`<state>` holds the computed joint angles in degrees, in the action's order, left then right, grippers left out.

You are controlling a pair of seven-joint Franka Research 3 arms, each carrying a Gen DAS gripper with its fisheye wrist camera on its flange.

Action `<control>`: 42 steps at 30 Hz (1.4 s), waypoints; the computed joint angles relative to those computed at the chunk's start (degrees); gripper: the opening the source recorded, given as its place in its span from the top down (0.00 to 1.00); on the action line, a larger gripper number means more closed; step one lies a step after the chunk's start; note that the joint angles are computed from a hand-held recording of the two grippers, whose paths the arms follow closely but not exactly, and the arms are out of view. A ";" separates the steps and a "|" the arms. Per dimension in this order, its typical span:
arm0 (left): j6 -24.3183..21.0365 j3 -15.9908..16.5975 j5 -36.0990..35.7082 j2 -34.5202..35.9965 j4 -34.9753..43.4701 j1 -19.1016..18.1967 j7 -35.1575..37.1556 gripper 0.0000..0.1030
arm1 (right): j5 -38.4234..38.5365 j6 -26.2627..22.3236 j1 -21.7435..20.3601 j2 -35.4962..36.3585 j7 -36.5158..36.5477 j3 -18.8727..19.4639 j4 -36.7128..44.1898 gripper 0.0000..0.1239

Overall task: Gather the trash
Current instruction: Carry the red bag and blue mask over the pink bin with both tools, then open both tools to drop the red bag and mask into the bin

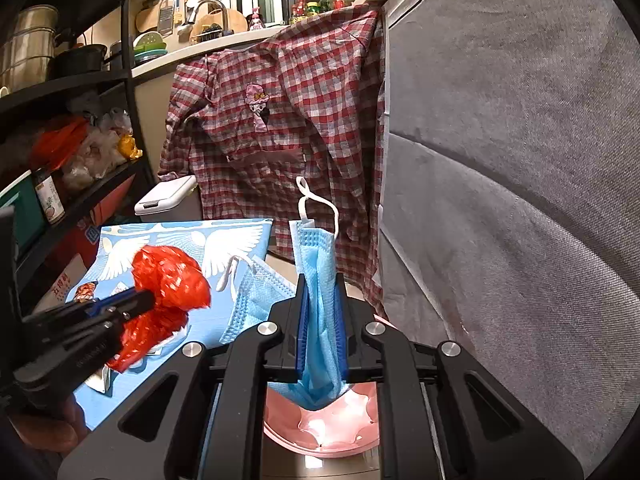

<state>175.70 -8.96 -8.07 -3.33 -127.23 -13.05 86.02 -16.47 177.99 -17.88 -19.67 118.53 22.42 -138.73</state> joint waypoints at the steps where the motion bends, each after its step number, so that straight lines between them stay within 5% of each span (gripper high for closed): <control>1: -0.29 -0.03 -0.13 0.33 0.33 -0.09 0.20 0.86 | 0.04 -0.01 0.06 0.02 -0.03 -0.13 -0.04 0.89; 12: -1.33 -1.81 1.71 2.73 2.02 0.89 -0.06 0.86 | -1.40 -0.84 1.29 2.78 0.88 -2.30 1.10 0.88; 21: -2.38 -3.88 -6.41 4.51 3.64 1.21 7.36 0.86 | -0.80 -1.81 5.85 5.01 -0.02 -6.89 2.30 0.88; 28: -3.01 -5.09 -9.98 5.54 4.60 2.15 9.61 0.71 | -0.28 -2.34 8.35 5.43 -0.40 -9.45 2.50 0.70; 42: -0.73 -4.21 -10.64 3.26 2.44 2.11 11.71 0.70 | -0.31 -0.01 7.85 3.60 -0.23 -7.98 1.43 0.70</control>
